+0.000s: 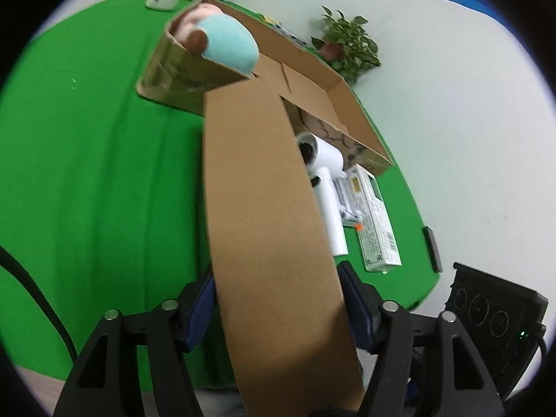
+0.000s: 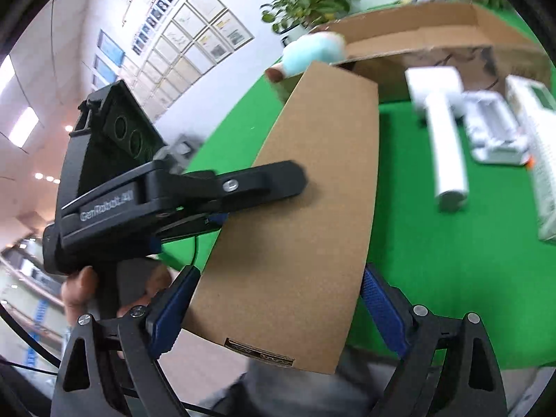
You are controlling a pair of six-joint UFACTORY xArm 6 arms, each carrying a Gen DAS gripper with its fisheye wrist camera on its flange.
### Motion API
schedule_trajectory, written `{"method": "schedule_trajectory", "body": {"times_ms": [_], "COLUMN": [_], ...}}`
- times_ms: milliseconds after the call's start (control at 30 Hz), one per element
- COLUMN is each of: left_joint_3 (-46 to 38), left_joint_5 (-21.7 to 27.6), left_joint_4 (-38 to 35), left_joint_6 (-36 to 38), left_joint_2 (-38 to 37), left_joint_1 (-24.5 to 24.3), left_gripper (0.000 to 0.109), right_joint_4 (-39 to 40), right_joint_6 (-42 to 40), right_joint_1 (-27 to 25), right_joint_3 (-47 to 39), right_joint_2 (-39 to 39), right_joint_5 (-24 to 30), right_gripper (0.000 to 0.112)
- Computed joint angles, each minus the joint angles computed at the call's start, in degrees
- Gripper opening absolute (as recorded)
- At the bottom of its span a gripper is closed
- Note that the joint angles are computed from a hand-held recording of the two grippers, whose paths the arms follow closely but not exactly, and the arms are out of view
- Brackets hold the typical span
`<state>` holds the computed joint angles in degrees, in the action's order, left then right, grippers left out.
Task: Organize objects
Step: 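Grasp the cardboard insert edge with the left tool while the right tool grasps it too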
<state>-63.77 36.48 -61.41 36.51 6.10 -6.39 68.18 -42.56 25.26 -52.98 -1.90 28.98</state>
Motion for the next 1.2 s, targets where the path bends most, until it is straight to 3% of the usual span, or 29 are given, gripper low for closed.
{"method": "schedule_trajectory", "body": {"times_ms": [133,267,333,733,833,867,967,1033,1100,1167,1200], "left_joint_3": [1.9,2.6,2.1,-3.3,-2.0,-1.3,2.0,2.6,3.2,3.3,3.5], "left_joint_5": [-4.5,-9.4,-9.0,-7.4,-9.4,-10.8,-15.4,-14.8,-14.2,-13.1,-12.6], "left_joint_4": [2.7,8.9,10.7,13.9,14.2,15.3,19.1,20.5,17.9,15.6,15.1], "left_joint_6": [-1.7,-5.1,-5.7,-2.4,-3.1,-4.7,-10.0,-12.0,-10.8,-9.4,-8.8], "left_joint_2": [-2.2,-3.6,-3.5,0.2,-1.2,-1.6,-2.9,-2.7,-2.3,-1.9,-1.9], "left_joint_1": [-1.0,-2.6,-3.0,-10.2,-10.5,-10.3,-9.2,-8.2,-7.6,-7.4,-7.2], "left_gripper": [0.063,0.056,0.041,0.041,0.049,0.059,0.067,0.067,0.067,0.066,0.066], "right_joint_4": [1.9,0.9,0.8,0.0,-2.2,-3.2,-11.3,-19.7,-28.8,-36.6,-38.4], "right_joint_6": [-1.9,-1.9,-2.2,-2.2,-0.8,-0.4,5.0,11.7,19.0,24.8,26.1], "right_joint_1": [-0.3,0.4,0.1,-3.4,-3.2,-3.3,-2.3,-2.0,-2.2,-1.7,-0.9], "right_joint_3": [-0.1,1.4,2.2,7.6,7.6,8.0,9.7,9.5,7.7,6.1,6.2], "right_joint_2": [0.1,-1.7,-2.7,-10.0,-9.9,-10.2,-10.3,-8.2,-5.3,-2.9,-2.7], "right_joint_5": [1.3,-2.0,-3.1,-7.6,-10.4,-11.4,-16.7,-19.0,-18.0,-16.1,-16.4], "right_gripper": [0.092,0.099,0.1,0.1,0.1,0.1,0.1,0.091,0.058,0.034,0.035]}}
